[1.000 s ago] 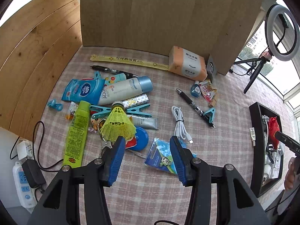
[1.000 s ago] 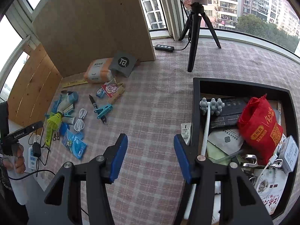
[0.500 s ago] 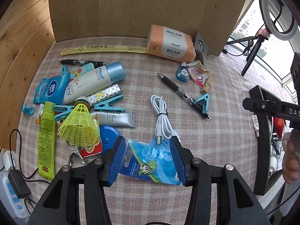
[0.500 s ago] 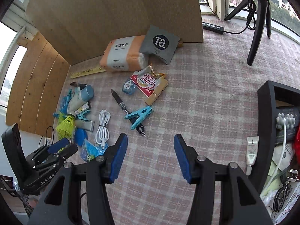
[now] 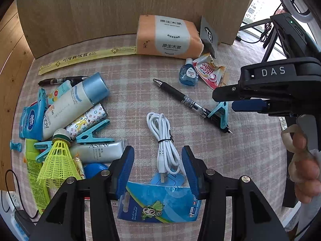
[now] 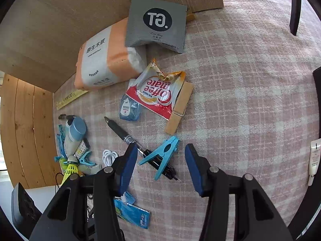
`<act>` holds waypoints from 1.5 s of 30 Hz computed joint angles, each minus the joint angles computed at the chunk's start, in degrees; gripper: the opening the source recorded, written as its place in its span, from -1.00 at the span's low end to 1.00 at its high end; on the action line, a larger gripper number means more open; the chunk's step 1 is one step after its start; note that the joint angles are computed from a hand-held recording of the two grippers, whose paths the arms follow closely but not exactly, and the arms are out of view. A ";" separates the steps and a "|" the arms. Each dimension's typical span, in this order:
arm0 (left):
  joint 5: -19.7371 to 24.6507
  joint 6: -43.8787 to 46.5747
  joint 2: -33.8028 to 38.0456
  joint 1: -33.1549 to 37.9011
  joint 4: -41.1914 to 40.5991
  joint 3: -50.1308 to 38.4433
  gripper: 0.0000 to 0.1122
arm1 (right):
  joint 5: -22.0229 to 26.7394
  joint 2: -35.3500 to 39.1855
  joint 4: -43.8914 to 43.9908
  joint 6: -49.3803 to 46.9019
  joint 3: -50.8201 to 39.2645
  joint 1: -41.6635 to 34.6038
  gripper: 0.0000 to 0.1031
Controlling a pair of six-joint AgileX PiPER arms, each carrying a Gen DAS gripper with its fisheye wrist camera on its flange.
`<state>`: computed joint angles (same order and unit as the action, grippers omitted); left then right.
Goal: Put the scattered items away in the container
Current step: 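Grasp the blue clothespin with the right gripper while the left gripper grasps the white USB cable, then carry the clothespin and USB cable over the tray and open both grippers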
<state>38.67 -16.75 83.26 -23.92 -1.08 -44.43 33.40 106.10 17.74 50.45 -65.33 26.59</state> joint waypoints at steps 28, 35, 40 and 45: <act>-4.15 9.52 3.82 5.01 -9.80 0.66 -0.66 | 2.69 -0.69 -15.93 7.66 -1.78 5.55 -0.65; -0.08 6.52 -3.19 1.80 -8.69 -0.09 -0.66 | -2.10 -14.03 -16.77 10.18 12.42 4.64 -0.65; 2.04 1.56 -4.87 -5.72 -8.27 -3.85 -0.66 | -2.50 -26.17 -20.82 16.21 23.18 3.66 -0.65; 2.47 -2.30 -2.66 -15.18 -9.38 -9.32 -0.66 | 4.96 -43.59 -24.93 22.78 32.66 2.31 -0.65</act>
<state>41.14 -19.05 80.60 -39.10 -10.46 -53.75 38.36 62.51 -7.18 73.24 -32.67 28.90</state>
